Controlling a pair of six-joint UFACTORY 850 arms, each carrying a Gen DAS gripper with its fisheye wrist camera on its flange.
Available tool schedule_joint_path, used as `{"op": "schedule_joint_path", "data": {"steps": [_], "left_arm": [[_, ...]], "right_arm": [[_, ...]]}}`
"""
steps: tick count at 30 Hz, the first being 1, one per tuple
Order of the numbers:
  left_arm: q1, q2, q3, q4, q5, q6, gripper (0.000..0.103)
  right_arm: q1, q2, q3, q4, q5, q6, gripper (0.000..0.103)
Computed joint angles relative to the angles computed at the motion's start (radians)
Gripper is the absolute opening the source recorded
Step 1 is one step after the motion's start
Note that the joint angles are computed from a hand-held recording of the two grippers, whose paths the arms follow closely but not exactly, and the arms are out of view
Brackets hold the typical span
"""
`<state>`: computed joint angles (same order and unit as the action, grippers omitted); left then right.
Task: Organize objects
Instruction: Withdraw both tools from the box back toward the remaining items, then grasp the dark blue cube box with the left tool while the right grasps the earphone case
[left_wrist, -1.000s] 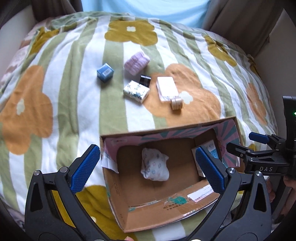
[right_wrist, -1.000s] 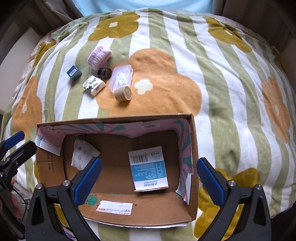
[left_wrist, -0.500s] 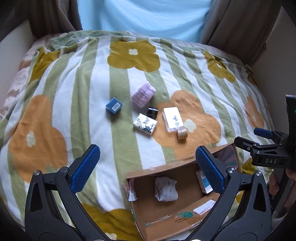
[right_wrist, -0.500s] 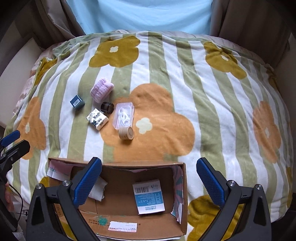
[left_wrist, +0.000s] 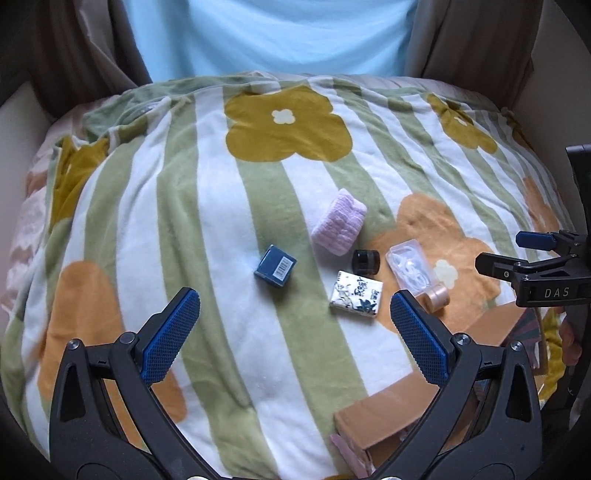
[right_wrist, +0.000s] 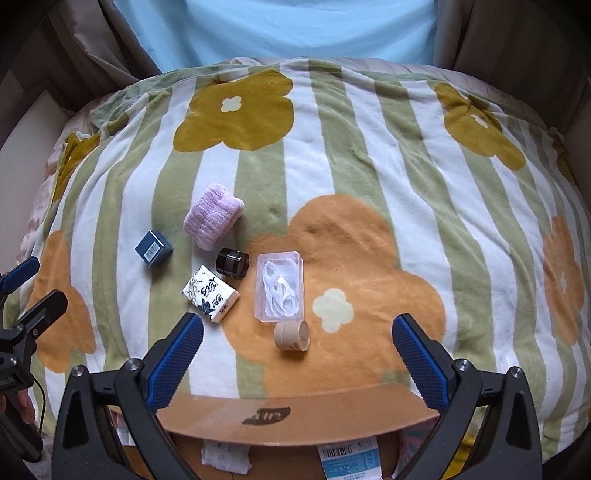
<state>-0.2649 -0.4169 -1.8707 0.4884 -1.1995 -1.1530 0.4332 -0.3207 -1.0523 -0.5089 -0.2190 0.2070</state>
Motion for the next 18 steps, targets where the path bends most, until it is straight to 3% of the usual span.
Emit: {"op": "schedule_joint_path", "data": {"steps": [3, 8, 15, 18], "left_arm": [[0.04, 0.023, 0.082, -0.034, 0.091, 0.021, 0.103], [0.086, 0.016, 0.158, -0.073, 0.183, 0.108, 0.103], [0.137, -0.024, 0.196, -0.12, 0.258, 0.228, 0.098], [0.153, -0.036, 0.205, -0.148, 0.287, 0.274, 0.093]], "right_arm": [[0.02, -0.065, -0.046, -0.171, -0.015, 0.194, 0.102], [0.036, -0.18, -0.137, -0.15, -0.064, 0.2, 0.102], [0.057, -0.302, -0.235, -0.264, -0.168, 0.336, 0.101], [0.059, -0.344, -0.272, -0.249, -0.211, 0.334, 0.095]]}}
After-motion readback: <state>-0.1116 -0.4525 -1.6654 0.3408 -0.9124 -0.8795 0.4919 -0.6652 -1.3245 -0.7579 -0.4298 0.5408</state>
